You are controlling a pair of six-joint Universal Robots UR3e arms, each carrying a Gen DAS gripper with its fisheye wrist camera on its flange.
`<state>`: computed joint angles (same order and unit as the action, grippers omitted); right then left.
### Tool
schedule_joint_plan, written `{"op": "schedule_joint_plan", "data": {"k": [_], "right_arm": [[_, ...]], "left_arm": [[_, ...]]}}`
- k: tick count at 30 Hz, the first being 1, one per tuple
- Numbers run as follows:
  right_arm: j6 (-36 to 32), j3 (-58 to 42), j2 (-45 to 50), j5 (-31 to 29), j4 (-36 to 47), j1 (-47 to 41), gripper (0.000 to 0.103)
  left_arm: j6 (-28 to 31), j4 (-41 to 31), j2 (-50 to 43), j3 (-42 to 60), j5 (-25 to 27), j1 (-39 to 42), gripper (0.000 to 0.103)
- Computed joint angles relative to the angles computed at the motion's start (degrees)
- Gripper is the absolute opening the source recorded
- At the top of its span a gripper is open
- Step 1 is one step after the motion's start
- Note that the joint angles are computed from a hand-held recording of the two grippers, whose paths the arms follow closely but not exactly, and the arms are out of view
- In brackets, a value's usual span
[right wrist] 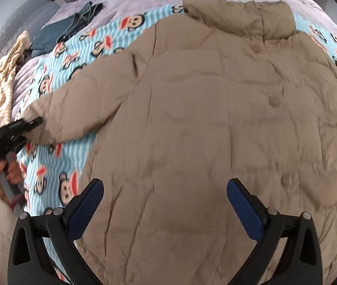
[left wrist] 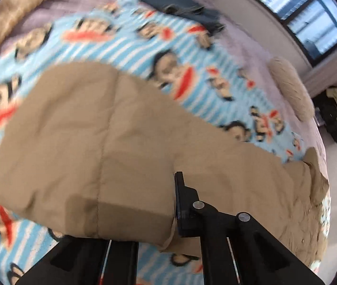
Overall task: Fold large clothes
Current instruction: 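Grasp the jacket sleeve with the left tool and fold it across the front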
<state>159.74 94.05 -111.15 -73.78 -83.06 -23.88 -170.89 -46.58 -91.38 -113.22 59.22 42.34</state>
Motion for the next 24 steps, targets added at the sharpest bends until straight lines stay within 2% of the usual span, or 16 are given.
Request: {"op": "schedule_joint_plan", "data": {"k": [2,4,6,8,9,13,17,19,21,24], "right_arm": [[2.23,-0.97,3.14,1.45,-3.09,0.99,0.102],[4.48,-1.08,5.96,4.17,-7.46,1.76,0.089],[6.58,-1.56,10.34,5.8,-11.24,3.91,0.038],[8.09,-2.31,14.56,9.21,-12.99,5.29,0.025],[8.94,-1.36,16.66,13.26,-15.64,5.57,0.024],[11.19,-0.18,24.41,19.06,-22.91,9.67,0.024],[13.08,0.72,31.1,18.32,-27.58,13.21,0.024],[10.95,0.22,30.9,21.31,-23.8,11.31,0.024],[5.87,-1.19,28.82,23.9,-14.72,7.53,0.024],[-3.37,-1.44,22.91,23.58,-3.27,-0.69,0.024]], "left_arm": [[0.28,-1.35,2.82,0.51,-1.77,-0.13,0.01],[0.06,-2.7,5.7,1.6,-2.99,-0.88,0.01],[-0.16,-3.82,8.08,3.18,-3.65,-2.06,0.01],[-0.36,-5.34,9.78,4.92,-4.13,-3.32,0.01],[-0.31,-6.28,10.73,6.11,-4.0,-4.58,0.01],[-1.86,-7.44,11.51,11.06,-1.84,-11.74,0.01],[-5.51,-6.65,8.49,16.48,0.92,-21.21,0.01],[-8.13,-5.02,5.05,19.83,3.11,-26.9,0.01],[-11.17,-3.59,0.52,24.19,5.76,-33.39,0.01],[-14.45,-2.76,-6.98,32.29,9.35,-43.06,0.01]]}}
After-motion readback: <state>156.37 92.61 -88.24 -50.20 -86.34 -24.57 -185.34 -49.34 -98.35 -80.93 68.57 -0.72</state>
